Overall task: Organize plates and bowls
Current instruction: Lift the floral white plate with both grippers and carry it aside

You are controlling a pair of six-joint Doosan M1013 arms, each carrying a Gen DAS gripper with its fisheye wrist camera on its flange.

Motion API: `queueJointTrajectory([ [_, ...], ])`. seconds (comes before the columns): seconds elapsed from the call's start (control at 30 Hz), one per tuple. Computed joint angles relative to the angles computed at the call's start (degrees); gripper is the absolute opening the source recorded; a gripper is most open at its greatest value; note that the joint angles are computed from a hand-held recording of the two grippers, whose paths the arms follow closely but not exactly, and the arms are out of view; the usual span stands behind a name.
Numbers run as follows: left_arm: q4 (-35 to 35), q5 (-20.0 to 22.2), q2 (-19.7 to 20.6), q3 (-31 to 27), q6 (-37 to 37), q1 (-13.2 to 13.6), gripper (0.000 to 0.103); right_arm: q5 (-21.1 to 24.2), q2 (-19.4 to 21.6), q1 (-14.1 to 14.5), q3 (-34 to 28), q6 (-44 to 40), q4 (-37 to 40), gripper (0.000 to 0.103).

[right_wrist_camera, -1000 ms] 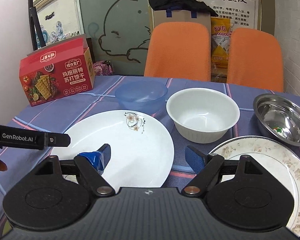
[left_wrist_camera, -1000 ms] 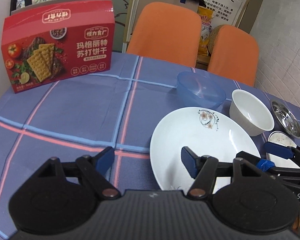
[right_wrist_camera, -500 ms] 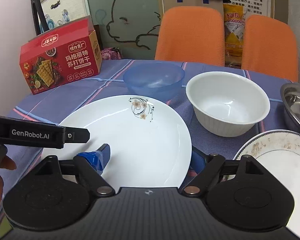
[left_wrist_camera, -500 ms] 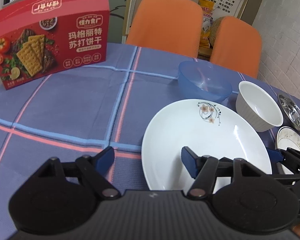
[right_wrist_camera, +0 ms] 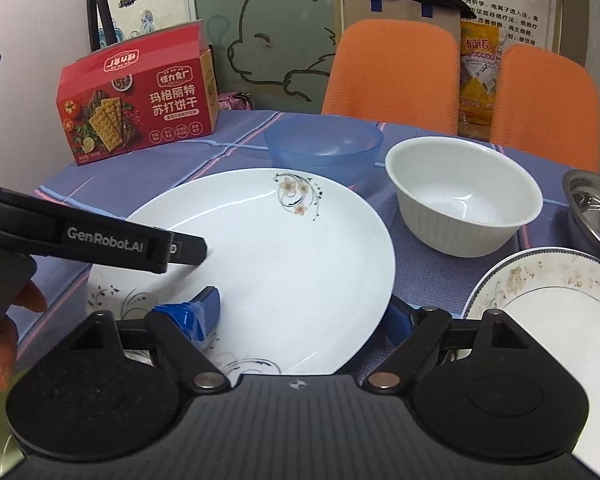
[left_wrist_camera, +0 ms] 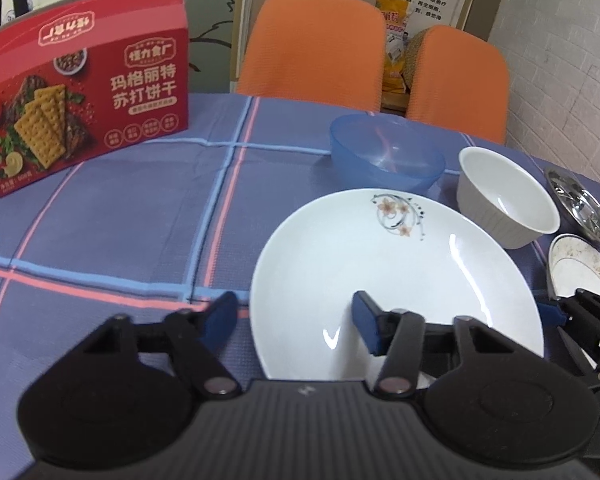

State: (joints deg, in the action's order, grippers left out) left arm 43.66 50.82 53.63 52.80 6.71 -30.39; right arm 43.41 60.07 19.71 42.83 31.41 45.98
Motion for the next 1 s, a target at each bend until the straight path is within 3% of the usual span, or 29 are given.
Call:
queueJointTrajectory([
  [0.07, -0.6, 2.7, 1.0, -2.1, 0.8, -0.2, 0.044, -0.4, 0.2, 0.0, -0.1, -1.0, 0.9, 0.068],
  [0.2, -3.5, 3.6, 0.9, -3.0, 1.1, 0.1, 0.040, 0.1, 0.4, 0.4, -1.2, 3.3, -2.5, 0.067],
  [0.3, -1.3, 4.9, 0.6, -3.1, 0.4, -0.4, 0.036, 1.0, -0.3, 0.1, -0.5, 3.5, -0.5, 0.067],
  [0.63, 3.9, 5.2, -1.8, -0.7, -3.0, -2.5, 0.037, -3.5, -5.0, -0.3, 7.1, -3.9, 6.5, 0.068],
  [1.0, 6.5, 3.4, -5.0, 5.0, -8.7, -5.2, 0.037, -5.3, -10.6, -1.4, 17.4, -9.7, 12.8, 0.069],
])
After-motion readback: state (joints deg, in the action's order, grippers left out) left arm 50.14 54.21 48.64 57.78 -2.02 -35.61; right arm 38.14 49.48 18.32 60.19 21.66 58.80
